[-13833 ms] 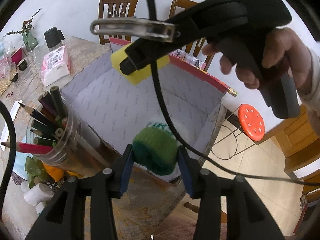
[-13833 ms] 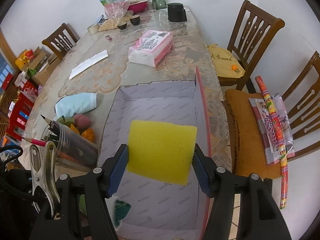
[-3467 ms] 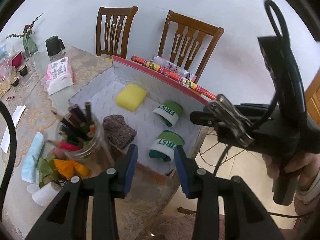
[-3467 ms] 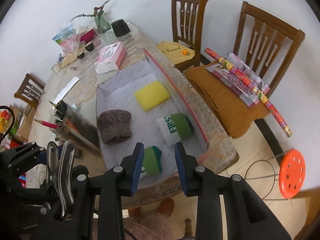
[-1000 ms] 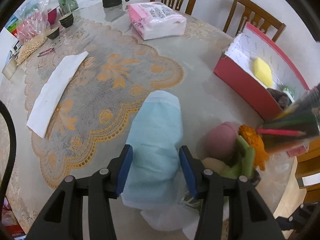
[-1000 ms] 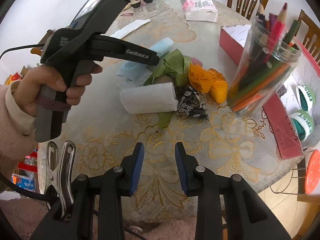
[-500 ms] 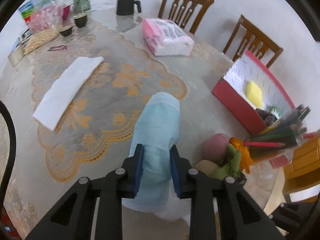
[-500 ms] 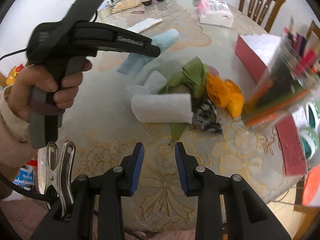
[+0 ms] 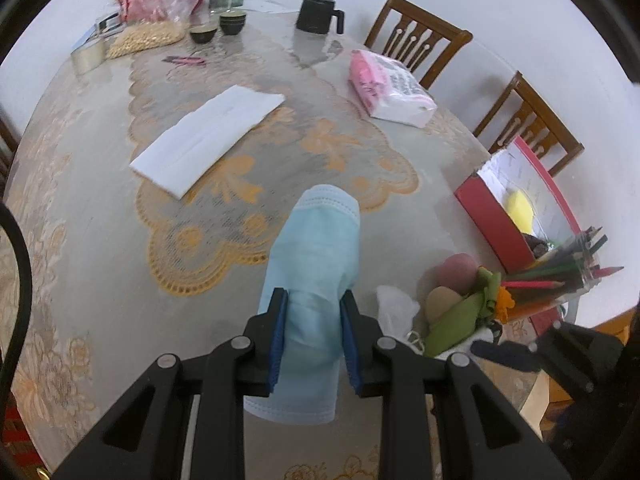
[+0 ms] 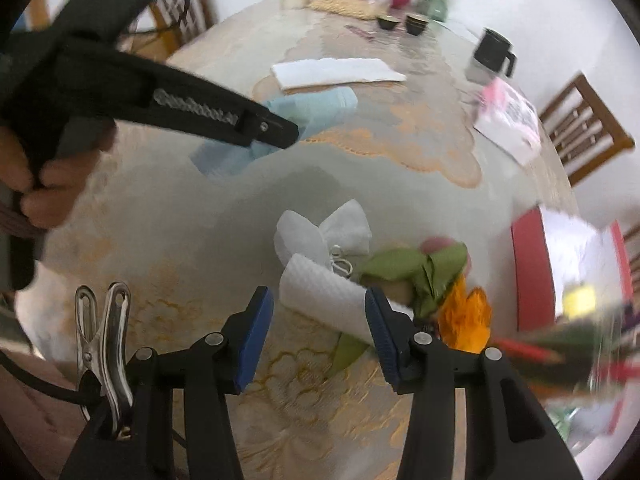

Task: Organize soft objects
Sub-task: 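Grasp the white rolled towel with the right tool while the left holds the blue cloth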

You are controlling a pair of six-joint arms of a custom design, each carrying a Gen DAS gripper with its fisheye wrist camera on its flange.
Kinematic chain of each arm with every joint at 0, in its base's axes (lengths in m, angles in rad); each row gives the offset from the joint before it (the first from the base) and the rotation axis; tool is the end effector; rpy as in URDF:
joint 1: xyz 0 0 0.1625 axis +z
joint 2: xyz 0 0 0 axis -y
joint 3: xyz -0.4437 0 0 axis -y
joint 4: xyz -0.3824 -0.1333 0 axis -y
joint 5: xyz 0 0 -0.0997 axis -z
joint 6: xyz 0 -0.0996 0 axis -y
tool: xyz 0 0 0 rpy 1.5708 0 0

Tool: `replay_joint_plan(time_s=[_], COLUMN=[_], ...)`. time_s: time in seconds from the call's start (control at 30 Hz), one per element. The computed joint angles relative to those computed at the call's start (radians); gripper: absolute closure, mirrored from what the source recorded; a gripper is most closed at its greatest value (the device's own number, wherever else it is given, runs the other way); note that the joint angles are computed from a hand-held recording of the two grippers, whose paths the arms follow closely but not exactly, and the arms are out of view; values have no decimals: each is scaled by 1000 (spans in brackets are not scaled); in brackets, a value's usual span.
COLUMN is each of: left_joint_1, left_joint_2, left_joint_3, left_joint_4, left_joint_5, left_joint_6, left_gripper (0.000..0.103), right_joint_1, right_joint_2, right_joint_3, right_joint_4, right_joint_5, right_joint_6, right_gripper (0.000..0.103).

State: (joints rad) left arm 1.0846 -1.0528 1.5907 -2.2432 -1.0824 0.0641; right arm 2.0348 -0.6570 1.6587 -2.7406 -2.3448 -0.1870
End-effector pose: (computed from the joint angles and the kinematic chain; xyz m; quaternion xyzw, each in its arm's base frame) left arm -0.1486 -0.6665 0.2783 0.2474 0.9361 -0.1143 0.2222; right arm 0.3557 -0.5685 0.0578 0.2651 -0.8845 0.1289 0.3617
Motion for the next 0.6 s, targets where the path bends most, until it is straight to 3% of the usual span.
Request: replay_joint_plan(time_s=[0.17,0.27,0.37,0.6], left_joint_1=[11,15,16,17], left_joint_2=[-9,-9,-10,-13], left_joint_3=[7,6,10,15], left_joint_4=[-2,-2,-7,-9], left_joint_5=[-2,-2,-5,-15], left_joint_6=[-16,-21,-23,-28], left_gripper=[77,77,77,77], right_joint_1=[-4,-3,-5,0], right_joint_2=[24,19,1,-35], right_joint_3=[-11,1,17,58], right_joint_4=[6,3,5,-39], right_joint_5=[-35,-26,11,75], right_joint_6=[-40,-7,41,89], right_gripper=[55,79,94,99])
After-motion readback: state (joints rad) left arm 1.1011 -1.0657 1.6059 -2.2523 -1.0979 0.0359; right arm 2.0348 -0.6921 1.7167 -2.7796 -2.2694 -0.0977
